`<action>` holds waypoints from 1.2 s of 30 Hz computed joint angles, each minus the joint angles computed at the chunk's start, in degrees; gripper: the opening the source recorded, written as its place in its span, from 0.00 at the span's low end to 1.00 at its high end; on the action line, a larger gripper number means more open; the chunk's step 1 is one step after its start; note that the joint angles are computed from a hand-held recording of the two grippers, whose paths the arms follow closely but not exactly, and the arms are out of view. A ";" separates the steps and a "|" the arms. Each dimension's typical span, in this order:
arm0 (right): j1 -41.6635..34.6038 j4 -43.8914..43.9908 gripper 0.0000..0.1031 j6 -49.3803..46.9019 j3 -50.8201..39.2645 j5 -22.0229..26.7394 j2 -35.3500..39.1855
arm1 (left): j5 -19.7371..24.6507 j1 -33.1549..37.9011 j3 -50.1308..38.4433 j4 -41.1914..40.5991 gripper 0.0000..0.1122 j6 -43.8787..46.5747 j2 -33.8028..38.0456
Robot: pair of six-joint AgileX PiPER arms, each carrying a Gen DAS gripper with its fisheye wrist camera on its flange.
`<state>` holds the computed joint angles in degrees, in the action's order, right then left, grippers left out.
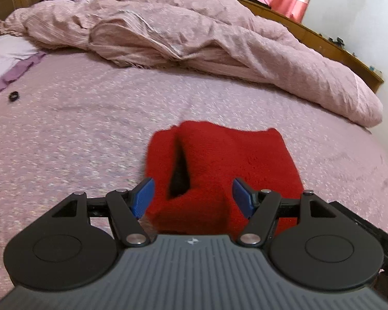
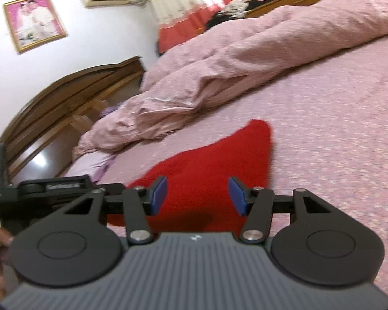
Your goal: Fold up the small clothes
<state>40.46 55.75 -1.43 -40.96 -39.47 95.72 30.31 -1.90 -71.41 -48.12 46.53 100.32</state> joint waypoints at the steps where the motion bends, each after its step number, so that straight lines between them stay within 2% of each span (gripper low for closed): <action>1: -0.28 0.36 0.55 0.54 0.47 -0.22 0.16 | -0.26 -0.49 -0.15 -0.16 0.64 0.06 0.67; 5: -1.67 0.38 0.55 2.45 0.86 0.65 1.45 | -5.92 -2.83 2.28 -2.89 0.62 4.71 1.49; 6: -2.01 0.11 0.55 2.92 0.91 0.79 1.86 | -7.16 -3.14 3.04 -4.23 0.54 6.39 1.47; 7: -2.19 0.05 0.55 3.36 1.31 0.73 1.98 | -7.13 -2.96 3.19 -5.25 0.48 7.46 1.68; 9: -2.84 0.11 0.55 3.76 1.01 1.22 2.68 | -4.07 -1.42 2.51 -7.50 0.33 8.86 2.25; 12: -3.64 -1.14 0.55 5.74 1.09 1.72 3.14 | -0.62 1.26 2.93 -12.67 0.25 12.99 1.54; 18: -3.87 -3.79 0.55 6.03 -0.31 2.60 3.71 | 0.91 5.52 6.32 -18.22 0.15 18.87 -1.32; 20: -3.75 -4.47 0.55 5.50 -1.16 2.98 4.05 | -0.36 6.50 7.45 -18.67 0.09 19.78 -1.57; 22: -3.80 -5.48 0.55 5.41 -2.06 3.69 4.67 | -5.36 6.04 8.29 -14.77 0.07 16.87 -1.60; 23: -4.01 -6.42 0.55 5.77 -2.56 4.53 5.14 | -5.39 6.50 7.66 -12.03 0.07 14.38 -0.72; 26: -2.55 -1.36 0.57 0.05 -4.67 4.29 7.05 | 0.40 9.79 5.21 -11.63 0.07 11.16 1.98; 31: -1.78 1.82 0.57 -6.93 -6.34 5.38 7.59 | 0.51 10.10 4.50 -13.89 0.08 11.80 1.61; 36: -3.44 -3.40 0.57 -0.45 -4.14 6.47 5.41 | 3.38 9.24 1.90 -12.97 0.10 10.13 1.20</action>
